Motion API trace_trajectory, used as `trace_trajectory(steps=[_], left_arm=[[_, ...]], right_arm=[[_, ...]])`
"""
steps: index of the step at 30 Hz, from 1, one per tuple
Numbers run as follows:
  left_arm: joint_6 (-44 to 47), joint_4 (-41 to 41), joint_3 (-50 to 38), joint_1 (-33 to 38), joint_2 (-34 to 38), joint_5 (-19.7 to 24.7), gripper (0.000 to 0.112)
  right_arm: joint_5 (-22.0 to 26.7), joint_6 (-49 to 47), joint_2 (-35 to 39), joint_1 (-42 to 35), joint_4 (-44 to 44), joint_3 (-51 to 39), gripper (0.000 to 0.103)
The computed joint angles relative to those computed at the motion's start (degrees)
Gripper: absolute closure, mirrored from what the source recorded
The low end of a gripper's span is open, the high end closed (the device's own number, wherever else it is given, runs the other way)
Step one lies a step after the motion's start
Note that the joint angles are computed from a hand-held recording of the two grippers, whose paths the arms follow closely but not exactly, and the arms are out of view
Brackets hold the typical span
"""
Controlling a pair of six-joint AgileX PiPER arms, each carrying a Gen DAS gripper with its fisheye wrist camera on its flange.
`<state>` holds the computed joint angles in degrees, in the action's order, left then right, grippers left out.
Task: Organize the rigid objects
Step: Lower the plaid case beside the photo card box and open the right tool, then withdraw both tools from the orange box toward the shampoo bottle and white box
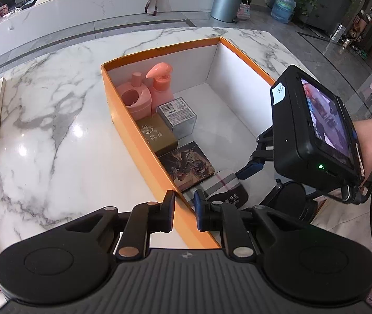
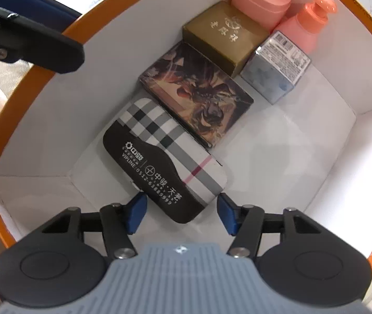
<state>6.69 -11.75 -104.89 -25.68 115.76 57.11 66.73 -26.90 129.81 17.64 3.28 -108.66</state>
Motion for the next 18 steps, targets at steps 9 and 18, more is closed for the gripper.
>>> trace_trajectory(steps=[9,18], left_arm=[[-0.29,0.97,-0.22,-0.16,0.03,0.33,0.095],[-3.88,4.80,0.92,-2.09,-2.66,-0.81,0.095]], right_arm=[[-3.33,1.86,-3.41,0.77,0.10,5.85,0.044],[-8.89,0.84,-12.44,-0.63,0.31,16.54,0.029]])
